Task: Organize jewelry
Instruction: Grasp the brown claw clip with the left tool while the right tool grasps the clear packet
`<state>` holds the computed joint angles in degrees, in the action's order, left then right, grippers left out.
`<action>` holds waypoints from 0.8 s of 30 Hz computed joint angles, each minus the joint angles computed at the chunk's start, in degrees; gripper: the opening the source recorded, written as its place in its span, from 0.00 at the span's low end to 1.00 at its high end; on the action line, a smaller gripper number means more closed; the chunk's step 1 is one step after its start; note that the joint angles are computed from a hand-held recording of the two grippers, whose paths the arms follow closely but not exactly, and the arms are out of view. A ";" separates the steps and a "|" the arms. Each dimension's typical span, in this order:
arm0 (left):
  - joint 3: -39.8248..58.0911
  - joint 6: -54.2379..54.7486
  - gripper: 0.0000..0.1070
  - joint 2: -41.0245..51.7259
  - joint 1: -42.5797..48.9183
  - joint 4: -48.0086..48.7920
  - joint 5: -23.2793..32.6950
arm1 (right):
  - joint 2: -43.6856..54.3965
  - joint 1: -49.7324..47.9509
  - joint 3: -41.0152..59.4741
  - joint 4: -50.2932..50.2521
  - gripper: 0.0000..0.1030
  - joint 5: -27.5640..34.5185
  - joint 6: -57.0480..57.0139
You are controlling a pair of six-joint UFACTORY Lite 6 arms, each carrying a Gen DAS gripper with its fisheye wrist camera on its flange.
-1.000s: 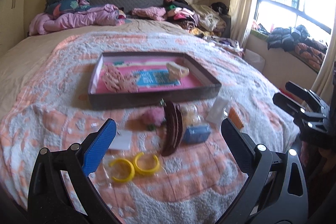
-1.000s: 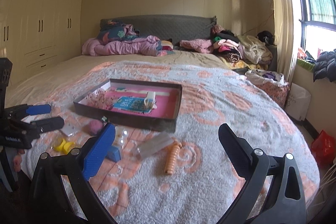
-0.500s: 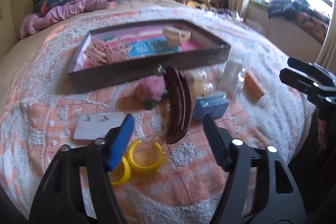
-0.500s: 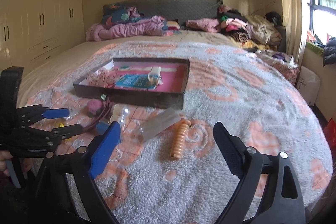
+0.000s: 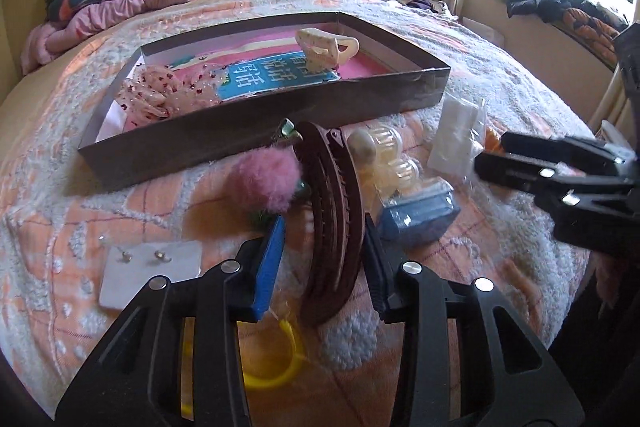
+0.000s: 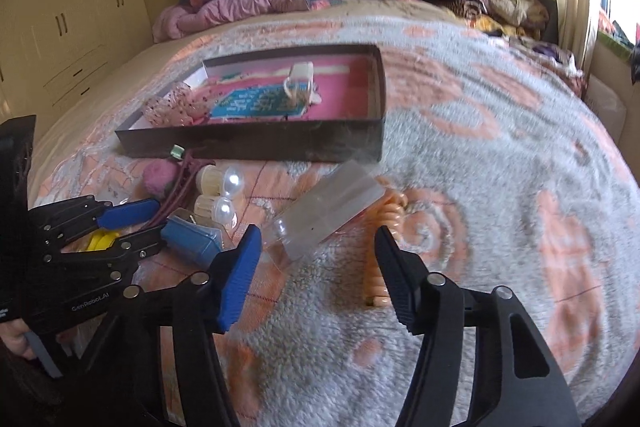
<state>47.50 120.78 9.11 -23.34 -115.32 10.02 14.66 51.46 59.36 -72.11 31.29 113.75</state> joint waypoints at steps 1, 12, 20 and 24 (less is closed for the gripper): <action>0.50 -1.94 0.18 0.54 0.21 1.93 0.23 | 0.72 -0.15 0.96 1.31 0.50 0.19 -0.98; -2.37 -9.65 0.05 -2.81 5.30 10.42 7.97 | 6.86 -4.53 8.16 5.39 0.34 -3.23 -3.37; -6.51 -12.84 0.05 -10.53 7.89 13.58 11.65 | 5.03 -3.46 7.12 -3.28 0.22 -2.88 3.17; -7.19 -14.57 0.05 -13.15 8.02 15.11 12.39 | 2.13 -1.12 5.05 -6.21 0.21 0.69 5.18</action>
<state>40.31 106.21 -4.04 -15.32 -100.21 22.41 16.79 50.34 64.41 -78.32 31.98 118.94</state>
